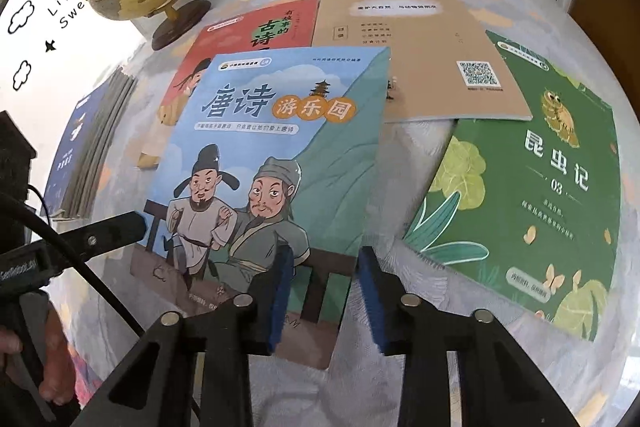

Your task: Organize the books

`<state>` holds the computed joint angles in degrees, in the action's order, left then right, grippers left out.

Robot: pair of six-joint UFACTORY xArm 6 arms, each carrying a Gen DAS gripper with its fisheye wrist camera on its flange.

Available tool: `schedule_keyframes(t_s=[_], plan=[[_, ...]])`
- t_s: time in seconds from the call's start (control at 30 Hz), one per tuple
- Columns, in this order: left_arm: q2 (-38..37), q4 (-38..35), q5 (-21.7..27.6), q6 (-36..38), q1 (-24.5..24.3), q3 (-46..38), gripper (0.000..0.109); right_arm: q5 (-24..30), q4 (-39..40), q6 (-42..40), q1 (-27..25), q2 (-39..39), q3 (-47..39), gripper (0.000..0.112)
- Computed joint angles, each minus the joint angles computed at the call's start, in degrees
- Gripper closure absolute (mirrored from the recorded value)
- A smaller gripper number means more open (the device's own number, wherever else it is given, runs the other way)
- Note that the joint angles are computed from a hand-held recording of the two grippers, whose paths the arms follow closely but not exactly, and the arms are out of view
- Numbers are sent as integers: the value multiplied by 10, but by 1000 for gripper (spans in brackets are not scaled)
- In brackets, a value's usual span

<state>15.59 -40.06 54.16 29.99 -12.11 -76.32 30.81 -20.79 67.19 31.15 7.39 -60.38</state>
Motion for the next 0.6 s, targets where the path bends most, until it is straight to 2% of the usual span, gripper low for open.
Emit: schedule_keyframes(t_s=[0.1, 0.13, 0.17, 0.23, 0.3, 0.33, 0.43, 0.5, 0.6], plan=[[3, 0, -19, 16, -13, 1, 47, 0, -16, 20, 2, 0, 1, 81], [6, -6, -14, 23, -15, -2, 55, -3, -17, 24, 2, -4, 7, 81], [7, -9, -3, 26, -15, -5, 57, -12, -11, 24, 1, -5, 11, 81], [1, -10, -3, 31, -16, -2, 57, -27, -3, 25, -3, -7, 18, 81], [-3, -66, 44, 63, 6, -9, 57, -33, -7, 38, -5, -11, 26, 81], [-1, -122, 95, 78, 29, -21, 57, -37, -7, 43, -7, -13, 30, 80], [18, -202, 198, 80, 66, -53, 57, -100, 17, 48, -19, -29, 70, 80], [18, -191, 188, 79, 60, -52, 57, -135, 34, 46, -25, -35, 89, 80], [17, -145, 121, 63, 33, -32, 57, -145, 35, 50, -26, -35, 94, 79]])
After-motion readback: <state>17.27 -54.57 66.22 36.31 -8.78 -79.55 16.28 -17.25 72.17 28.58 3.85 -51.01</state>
